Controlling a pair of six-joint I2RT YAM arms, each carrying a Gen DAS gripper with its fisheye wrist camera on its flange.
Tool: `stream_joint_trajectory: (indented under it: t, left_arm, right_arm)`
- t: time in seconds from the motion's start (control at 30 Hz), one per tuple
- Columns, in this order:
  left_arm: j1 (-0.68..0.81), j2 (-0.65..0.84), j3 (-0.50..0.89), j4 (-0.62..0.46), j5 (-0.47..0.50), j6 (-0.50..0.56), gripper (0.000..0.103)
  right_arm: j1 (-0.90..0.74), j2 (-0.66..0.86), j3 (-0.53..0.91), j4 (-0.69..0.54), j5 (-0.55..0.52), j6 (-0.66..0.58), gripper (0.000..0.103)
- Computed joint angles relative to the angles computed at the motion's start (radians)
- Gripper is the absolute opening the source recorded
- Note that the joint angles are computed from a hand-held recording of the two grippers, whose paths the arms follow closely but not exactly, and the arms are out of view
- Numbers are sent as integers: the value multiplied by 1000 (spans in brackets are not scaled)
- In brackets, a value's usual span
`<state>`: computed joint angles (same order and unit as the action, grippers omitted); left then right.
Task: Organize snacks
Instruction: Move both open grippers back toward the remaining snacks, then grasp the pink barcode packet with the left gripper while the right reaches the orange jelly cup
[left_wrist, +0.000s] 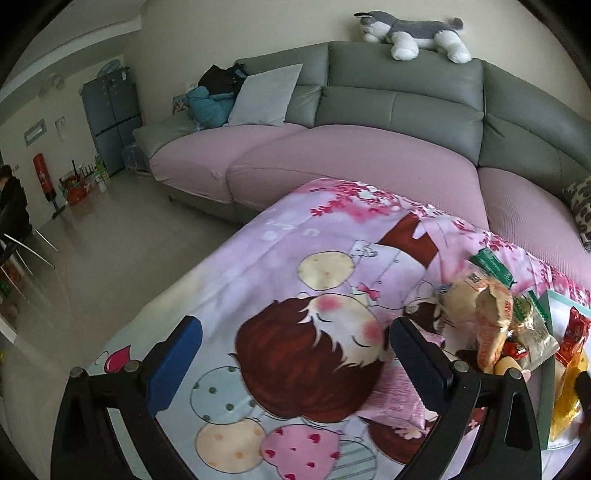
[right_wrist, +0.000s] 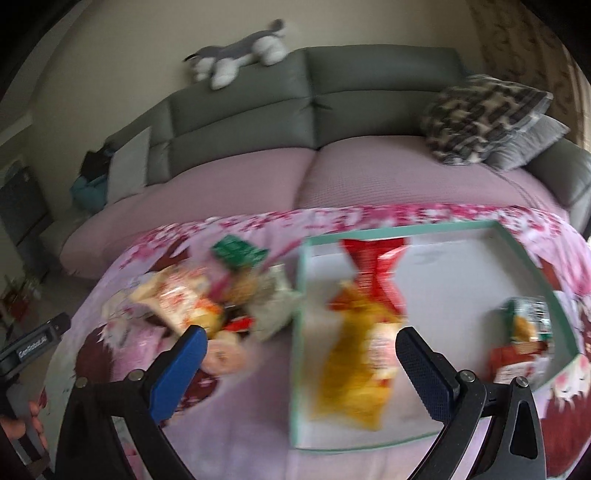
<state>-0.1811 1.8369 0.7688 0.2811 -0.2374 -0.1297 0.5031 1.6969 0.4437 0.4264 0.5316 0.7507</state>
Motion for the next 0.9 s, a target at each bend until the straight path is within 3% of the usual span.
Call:
stream_joint_trajectory:
  t: [0.5, 0.73, 0.9]
  left_arm:
    - [13, 98, 51, 9, 98, 23, 101]
    - [-30, 187, 91, 40, 182, 15, 101]
    - [-69, 253, 149, -7, 191, 34, 102]
  right_arm:
    - [49, 288, 232, 4, -76, -35, 103]
    - [38, 360, 274, 16, -70, -50, 90]
    - [44, 385, 301, -3, -60, -66, 84]
